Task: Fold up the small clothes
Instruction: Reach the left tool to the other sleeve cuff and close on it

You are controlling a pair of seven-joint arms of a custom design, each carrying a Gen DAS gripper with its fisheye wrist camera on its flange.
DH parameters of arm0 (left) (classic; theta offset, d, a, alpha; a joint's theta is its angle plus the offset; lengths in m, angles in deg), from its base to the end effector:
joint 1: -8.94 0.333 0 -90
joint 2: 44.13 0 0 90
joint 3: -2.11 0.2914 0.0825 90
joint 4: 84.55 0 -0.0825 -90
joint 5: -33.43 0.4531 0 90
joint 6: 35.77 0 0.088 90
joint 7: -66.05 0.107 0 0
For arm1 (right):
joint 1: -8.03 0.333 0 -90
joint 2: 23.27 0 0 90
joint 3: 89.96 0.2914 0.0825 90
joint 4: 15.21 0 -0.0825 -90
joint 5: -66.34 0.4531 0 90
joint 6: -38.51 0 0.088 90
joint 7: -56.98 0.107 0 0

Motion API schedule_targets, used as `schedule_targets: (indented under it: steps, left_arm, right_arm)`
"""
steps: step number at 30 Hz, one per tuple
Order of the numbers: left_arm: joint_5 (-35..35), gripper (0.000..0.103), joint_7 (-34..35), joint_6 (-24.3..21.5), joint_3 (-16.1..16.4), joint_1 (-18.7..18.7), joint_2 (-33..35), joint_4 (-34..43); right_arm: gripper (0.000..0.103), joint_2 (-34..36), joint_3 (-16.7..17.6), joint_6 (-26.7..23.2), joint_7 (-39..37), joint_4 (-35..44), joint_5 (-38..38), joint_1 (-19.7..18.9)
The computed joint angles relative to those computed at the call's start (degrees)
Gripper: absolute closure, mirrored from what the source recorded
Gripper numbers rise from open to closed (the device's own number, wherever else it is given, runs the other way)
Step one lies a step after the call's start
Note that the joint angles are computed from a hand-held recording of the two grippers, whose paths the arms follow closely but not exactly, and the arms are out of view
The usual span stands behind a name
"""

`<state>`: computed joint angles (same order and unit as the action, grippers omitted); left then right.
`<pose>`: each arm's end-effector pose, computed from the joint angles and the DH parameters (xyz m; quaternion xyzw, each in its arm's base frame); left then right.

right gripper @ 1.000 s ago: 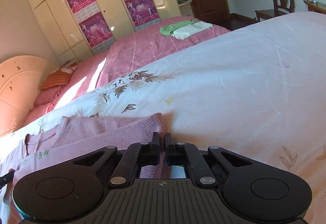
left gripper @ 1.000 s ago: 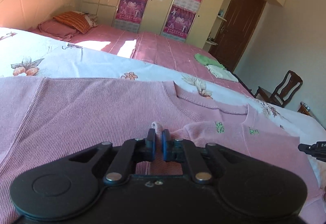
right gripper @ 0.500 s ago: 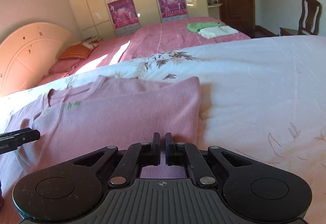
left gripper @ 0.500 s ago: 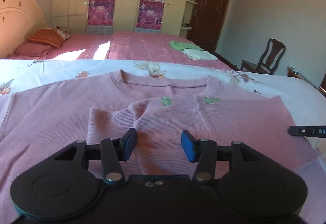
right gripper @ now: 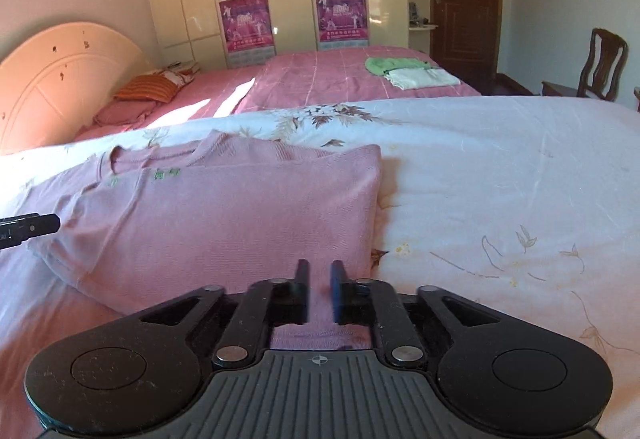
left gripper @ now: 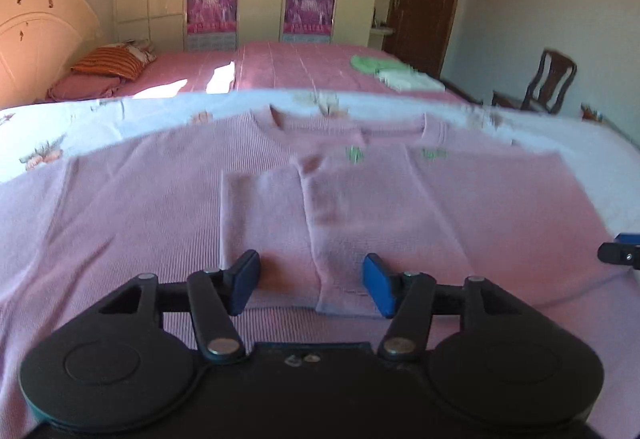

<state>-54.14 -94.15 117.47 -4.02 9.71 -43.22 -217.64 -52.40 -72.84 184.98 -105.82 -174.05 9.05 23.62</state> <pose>0.5688 -0.0230 0.2747 -0.3889 0.8157 -0.3927 0.1709 0.3759 0.2329 0.3097 -0.4638 0.7956 -0.3080 0.2389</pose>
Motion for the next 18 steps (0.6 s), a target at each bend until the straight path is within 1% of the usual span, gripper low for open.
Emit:
schedule_targets:
  steps: [1, 2, 3, 4, 5, 6, 7, 8, 9, 10, 11, 12, 13, 14, 15, 18]
  left_arm:
    - [-2.24, 0.043, 4.15, 0.99, -0.29, -0.26, -0.09, -0.23]
    - [-2.64, 0.043, 4.28, 1.52, -0.33, -0.42, -0.49, -0.43]
    - [-0.09, 0.043, 0.39, 1.67, -0.33, -0.43, -1.34, -0.76]
    - [1.97, 0.041, -3.21, -0.37, 0.37, -0.05, -2.74, -1.50]
    - [1.18, 0.038, -2.80, -1.88, 1.09, 0.28, -3.80, -2.33]
    - [1.34, 0.029, -2.30, -0.73, 1.19, 0.19, -3.97, -2.81]
    - [3.77, 0.029, -3.81, 1.15, 1.07, 0.02, -3.63, -3.08]
    - [5.61, 0.029, -5.33, 1.92, 1.27, 0.12, -3.64, -3.57]
    - [4.65, 0.031, -4.94, -0.19, 2.19, 0.75, -4.70, -4.48]
    - [4.53, 0.035, -5.51, -1.37, 3.00, 1.36, -5.69, -5.22]
    - [4.36, 0.034, -5.87, -1.89, 3.67, 1.86, -6.59, -5.94]
    - [4.32, 0.034, -6.52, -2.24, 4.43, 2.48, -7.33, -6.48]
    - [3.83, 0.034, -7.20, -2.43, 5.33, 3.24, -7.87, -6.83]
    - [3.53, 0.034, -8.18, -2.81, 6.30, 4.15, -8.18, -7.01]
    - [3.93, 0.035, -10.14, -3.18, 7.35, 5.34, -8.13, -6.74]
    - [3.20, 0.041, -14.45, -3.13, 9.87, 9.00, -6.84, -4.96]
  right_arm:
    - [0.027, 1.56, -0.35, 0.94, -0.08, 0.40, 0.39, -0.02]
    - [0.027, 1.54, 1.05, -0.14, 2.35, 0.52, -0.82, -0.37]
    - [0.036, 0.45, 1.17, -0.43, 3.64, -0.02, -0.86, 0.04]
    - [0.049, -0.72, 1.97, -0.74, 6.24, -0.39, -1.92, -0.04]
    - [0.049, -1.48, 3.03, -1.88, 8.60, -0.49, -3.02, -0.10]
    - [0.049, -1.60, 3.55, -2.97, 9.99, -0.51, -3.64, 0.05]
    - [0.049, -0.20, 2.11, -2.62, 8.48, 0.04, -2.32, 0.60]
    - [0.049, 1.66, 0.14, -0.81, 4.69, 0.52, 1.07, 0.98]
    - [0.049, 1.95, 0.17, -2.07, 4.66, 0.95, 0.49, 1.66]
    - [0.049, 1.86, -0.55, -2.87, 2.90, 1.43, 2.37, 2.41]
    - [0.049, 1.11, -0.11, -3.61, 3.58, 1.51, 2.28, 2.35]
    - [0.049, -0.24, 1.92, -6.07, 6.07, 1.56, 0.80, 2.17]
    - [0.049, -1.04, 2.97, -8.08, 7.13, 1.68, 0.02, 2.44]
    - [0.049, -1.45, 3.10, -8.87, 7.64, 1.75, -0.23, 2.86]
    - [0.049, -1.97, 3.19, -9.23, 8.59, 1.65, 0.03, 3.56]
    - [0.049, -2.13, 2.68, -7.30, 10.45, 1.55, -0.11, 4.52]
